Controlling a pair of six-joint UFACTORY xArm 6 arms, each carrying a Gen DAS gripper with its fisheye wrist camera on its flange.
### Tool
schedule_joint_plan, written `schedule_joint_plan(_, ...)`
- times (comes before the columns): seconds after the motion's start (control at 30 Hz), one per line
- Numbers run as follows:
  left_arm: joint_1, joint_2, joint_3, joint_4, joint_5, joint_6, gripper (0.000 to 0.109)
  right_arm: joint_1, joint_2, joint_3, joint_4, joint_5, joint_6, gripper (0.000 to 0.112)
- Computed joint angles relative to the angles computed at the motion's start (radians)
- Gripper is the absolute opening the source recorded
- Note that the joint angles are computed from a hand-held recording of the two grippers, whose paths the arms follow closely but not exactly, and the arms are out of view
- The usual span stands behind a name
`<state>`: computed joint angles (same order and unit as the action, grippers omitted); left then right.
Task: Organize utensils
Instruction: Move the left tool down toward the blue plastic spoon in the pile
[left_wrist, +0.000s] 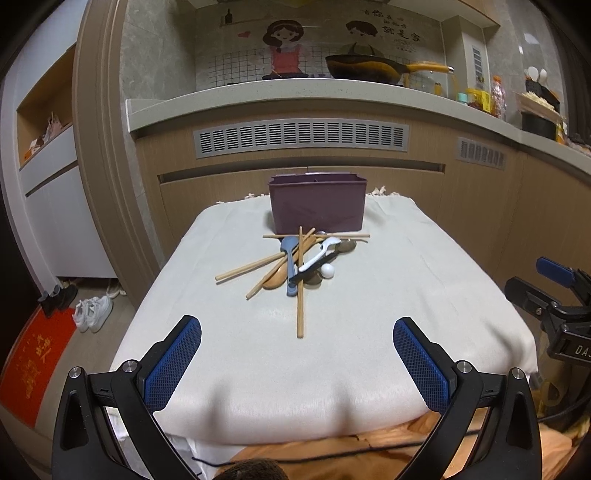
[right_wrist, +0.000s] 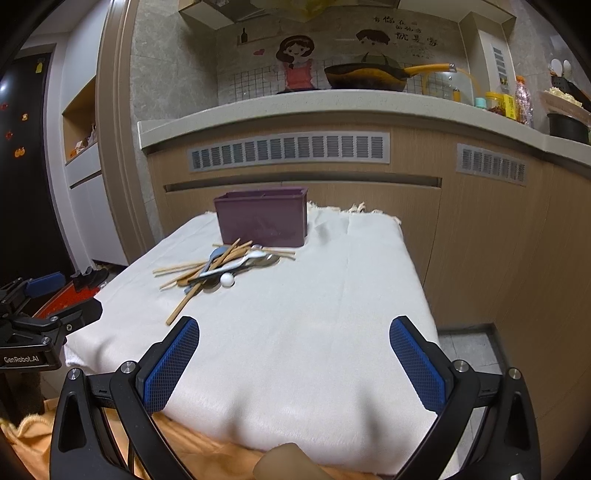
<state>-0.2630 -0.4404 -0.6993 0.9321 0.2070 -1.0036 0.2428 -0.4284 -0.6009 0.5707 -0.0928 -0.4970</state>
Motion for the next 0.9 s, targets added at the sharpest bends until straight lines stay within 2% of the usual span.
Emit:
schedule_joint_plan(0.17,0.039,0.097,-0.073,-0.081,-0.031,0.062,0.103,-0.022,0.075,-0.069,-0.095,-0.021,0.055,0.103)
schedule_joint_plan(0.27,0.058,0.171,-0.134,-0.175,-0.041,0.163,0.103,-0.042,0.127,-0.125,-0.172,-0.003,0.094,0.103)
schedule_joint_plan(0.33,0.059,0.227,-0.178,-0.357,-0.044,0.335,0.103,-0.057,0.177,-0.179,-0.25,0.018,0.139,0.103)
schedule_joint_plan(0.4,0.056,0.279,-0.221,-0.544,-0.044,0.507,0.103,-0.059,0.226,-0.234,-0.266,0.045,0.134,0.103)
schedule_joint_plan(0.5,0.055,0.356,-0.295,-0.727,-0.036,0.692,0.103,-0.058,0.314,-0.331,-0.277,0.101,0.116,0.103)
schedule_joint_plan(0.6,0.066,0.452,-0.405,-0.747,0.017,0.74,0.103,-0.058,0.411,-0.436,-0.308,0.163,0.124,0.103)
schedule_joint_plan(0.7,0.072,0.555,-0.528,-0.832,0.085,0.857,0.103,-0.055,0.504,-0.54,-0.343,0.208,0.12,0.103)
schedule_joint_plan(0.77,0.078,0.626,-0.617,-0.885,0.135,0.928,0.103,-0.051,0.561,-0.606,-0.322,0.234,0.066,0.103)
schedule_joint_plan(0.8,0.082,0.66,-0.66,-0.934,0.154,0.975,0.103,-0.05,0.589,-0.641,-0.311,0.245,0.038,0.103)
schedule_joint_plan(0.9,0.097,0.764,-0.804,-1.19,0.237,1.174,0.103,-0.057,0.668,-0.727,-0.351,0.244,0.036,0.103)
